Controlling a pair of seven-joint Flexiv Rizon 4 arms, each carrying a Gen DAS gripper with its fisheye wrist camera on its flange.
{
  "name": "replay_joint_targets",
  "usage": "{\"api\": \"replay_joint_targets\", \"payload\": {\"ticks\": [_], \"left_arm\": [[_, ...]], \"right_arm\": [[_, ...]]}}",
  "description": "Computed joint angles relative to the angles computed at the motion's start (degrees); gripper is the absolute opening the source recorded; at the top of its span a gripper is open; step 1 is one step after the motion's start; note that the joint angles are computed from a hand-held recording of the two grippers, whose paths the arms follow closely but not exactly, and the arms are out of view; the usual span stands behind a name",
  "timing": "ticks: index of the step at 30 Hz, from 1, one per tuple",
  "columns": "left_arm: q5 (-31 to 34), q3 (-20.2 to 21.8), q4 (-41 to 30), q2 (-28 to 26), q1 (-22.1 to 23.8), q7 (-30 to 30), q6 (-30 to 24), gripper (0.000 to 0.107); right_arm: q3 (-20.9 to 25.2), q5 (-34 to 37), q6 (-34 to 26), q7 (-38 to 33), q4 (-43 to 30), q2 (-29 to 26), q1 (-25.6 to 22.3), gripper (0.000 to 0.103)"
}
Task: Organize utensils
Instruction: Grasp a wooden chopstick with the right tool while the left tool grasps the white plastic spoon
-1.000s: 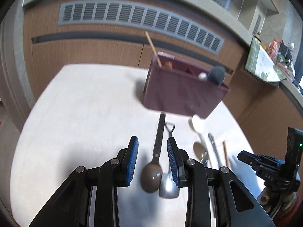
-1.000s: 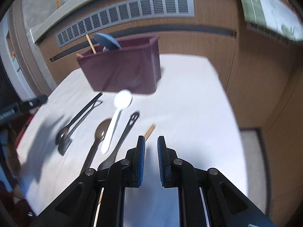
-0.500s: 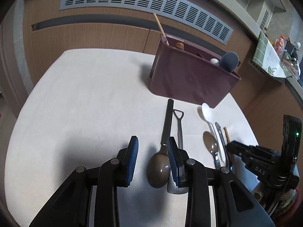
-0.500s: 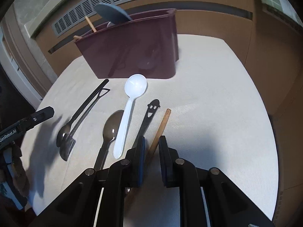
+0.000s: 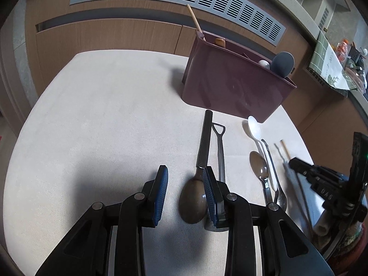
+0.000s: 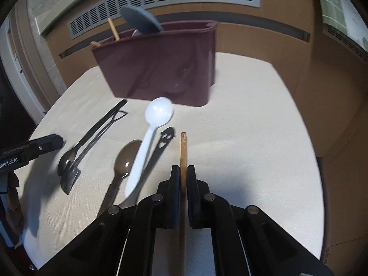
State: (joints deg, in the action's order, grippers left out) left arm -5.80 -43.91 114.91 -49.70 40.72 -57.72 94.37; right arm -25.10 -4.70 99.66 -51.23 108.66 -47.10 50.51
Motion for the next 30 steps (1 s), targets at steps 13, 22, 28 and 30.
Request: {"api": "replay_joint_targets", "payload": {"ticks": [13, 22, 28, 30], "left_arm": [[-3.2, -1.6, -3.6, 0.3, -5.5, 4.8, -4.2, 0.033], [-9.1, 14.6, -14.4, 0.9, -26.3, 1.5, -9.2, 0.033], [-11.3, 26.8, -19.1, 0.7, -38.1, -2.8, -9.0, 0.033], [-11.2, 29.4, -20.2, 0.2, -40.3, -4.0, -8.3, 0.033]], "right_arm": [[-3.3, 6.8, 4.8, -2.1, 2.5, 0.5, 2.5, 0.005], [-5.3, 12.2, 8.1, -3.9, 4.3, 0.3, 3.8, 0.005], [-4.7, 16.3, 11.7, -6.9, 5.4, 0.6, 3.4, 0.005], [-4.3, 17.5, 12.1, -7.9, 5.4, 0.6, 3.3, 0.005]]}}
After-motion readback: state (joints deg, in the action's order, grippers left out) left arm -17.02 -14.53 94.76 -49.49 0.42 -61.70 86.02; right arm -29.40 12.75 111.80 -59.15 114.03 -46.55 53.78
